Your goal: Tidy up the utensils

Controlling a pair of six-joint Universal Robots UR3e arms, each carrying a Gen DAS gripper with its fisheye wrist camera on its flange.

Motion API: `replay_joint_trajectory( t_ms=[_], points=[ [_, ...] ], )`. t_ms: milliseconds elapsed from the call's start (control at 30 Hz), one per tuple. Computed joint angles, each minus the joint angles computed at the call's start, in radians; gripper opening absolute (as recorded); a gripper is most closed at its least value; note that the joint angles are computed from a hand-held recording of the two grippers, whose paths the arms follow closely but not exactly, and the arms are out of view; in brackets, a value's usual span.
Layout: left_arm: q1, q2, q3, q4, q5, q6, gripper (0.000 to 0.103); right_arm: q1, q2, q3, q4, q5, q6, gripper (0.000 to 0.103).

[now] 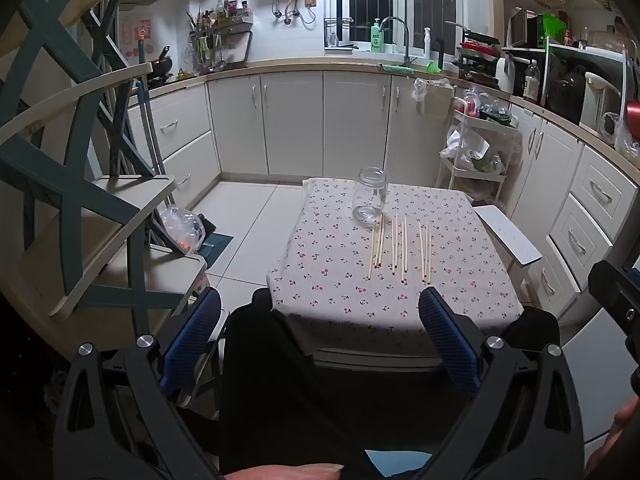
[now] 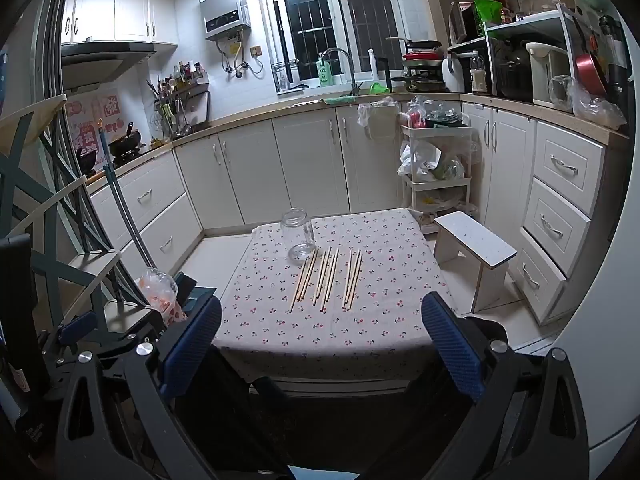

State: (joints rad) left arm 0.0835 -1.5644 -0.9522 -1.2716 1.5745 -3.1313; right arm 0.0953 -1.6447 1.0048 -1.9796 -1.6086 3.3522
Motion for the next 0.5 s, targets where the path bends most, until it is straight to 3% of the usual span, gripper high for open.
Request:
replay_joint_trajectory(
  t_ms=[500],
  points=[
    [0.003, 0.006, -0.006, 0.003, -0.004, -0.002, 0.095, -0.007, -0.006, -0.001, 0.011, 0.005, -0.003, 0.096]
  ],
)
